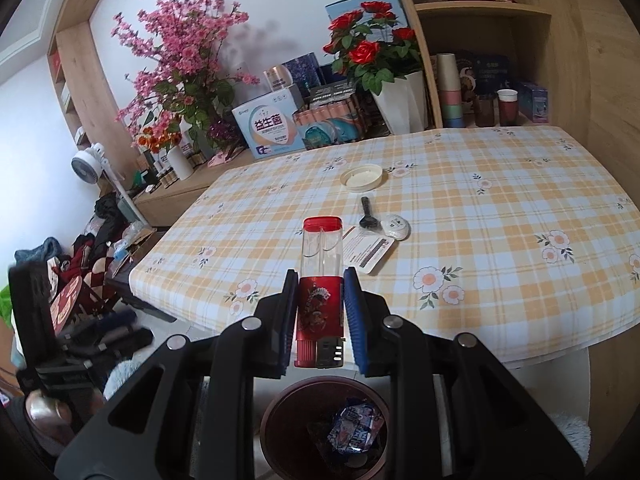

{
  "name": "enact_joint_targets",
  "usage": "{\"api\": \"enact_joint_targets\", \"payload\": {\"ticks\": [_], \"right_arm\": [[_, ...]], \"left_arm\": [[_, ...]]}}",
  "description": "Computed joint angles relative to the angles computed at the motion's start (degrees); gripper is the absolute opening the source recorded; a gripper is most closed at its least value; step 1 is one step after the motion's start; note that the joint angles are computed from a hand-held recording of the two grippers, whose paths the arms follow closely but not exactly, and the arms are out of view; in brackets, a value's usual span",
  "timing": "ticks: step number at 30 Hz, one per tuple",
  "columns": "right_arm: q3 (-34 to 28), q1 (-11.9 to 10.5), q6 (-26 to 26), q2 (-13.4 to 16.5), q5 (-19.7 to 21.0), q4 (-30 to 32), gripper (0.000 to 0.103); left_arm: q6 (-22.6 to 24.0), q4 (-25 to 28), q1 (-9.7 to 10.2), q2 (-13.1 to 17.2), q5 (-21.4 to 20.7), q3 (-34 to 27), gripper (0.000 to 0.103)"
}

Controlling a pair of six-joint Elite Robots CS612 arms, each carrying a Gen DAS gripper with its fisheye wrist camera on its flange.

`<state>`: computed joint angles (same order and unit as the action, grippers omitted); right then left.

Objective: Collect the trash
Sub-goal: 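Carry the green packet and red tube down over the brown bin and open both grippers, then move both grippers back up over the remaining trash on the table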

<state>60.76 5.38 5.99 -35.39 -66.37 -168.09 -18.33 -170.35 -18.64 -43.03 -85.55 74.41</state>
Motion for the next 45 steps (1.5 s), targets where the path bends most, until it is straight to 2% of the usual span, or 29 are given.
{"api": "enact_joint_targets", "payload": {"ticks": [4, 10, 15, 21, 22, 23, 26, 27, 32, 37, 45], "right_arm": [[0.17, 0.48, -2.41, -0.13, 1.2, 1.72, 0.026], [-0.14, 1.47, -6.85, -0.23, 2.95, 6.34, 0.026], [-0.52, 2.38, -9.91, -0.22, 3.69, 9.86, 0.026], [-1.72, 3.21, -11.71, 0.27, 4.23, 12.6, 0.028], [-1.88, 3.28, -11.69, 0.37, 4.52, 12.66, 0.032], [-1.88, 3.32, -11.66, 0.39, 4.66, 12.41, 0.041], [-2.12, 3.52, -11.53, 0.57, 4.32, 10.84, 0.061], [-2.33, 3.54, -11.29, 0.67, 3.9, 10.13, 0.064], [-3.29, 3.15, -8.23, 1.12, 0.57, 5.8, 0.091], [-4.33, 2.5, -5.09, 1.55, -5.01, 3.75, 0.097], [-4.89, 1.03, -1.62, 2.19, -9.05, 3.55, 0.097]], "left_arm": [[-0.49, -0.84, -0.06, -0.92, 4.56, 0.87, 0.097], [-3.05, -2.34, 0.4, -2.4, 8.55, 3.1, 0.097], [-5.35, -3.6, 0.84, -3.35, 10.34, 5.01, 0.097], [-6.55, -3.69, 1.28, -3.8, 10.54, 6.22, 0.097], [-6.52, -3.59, 1.34, -3.81, 10.58, 6.27, 0.097], [-6.57, -3.66, 1.39, -3.79, 10.57, 6.31, 0.097], [-6.97, -3.99, 1.65, -3.75, 10.06, 6.42, 0.097], [-7.18, -3.89, 1.7, -3.7, 10.0, 6.39, 0.097], [-7.75, -3.2, 1.88, -3.34, 9.57, 5.95, 0.097], [-7.58, -2.97, 1.87, -3.18, 9.52, 5.72, 0.097], [-5.7, -1.52, 1.71, -2.29, 10.24, 3.83, 0.097]]}}
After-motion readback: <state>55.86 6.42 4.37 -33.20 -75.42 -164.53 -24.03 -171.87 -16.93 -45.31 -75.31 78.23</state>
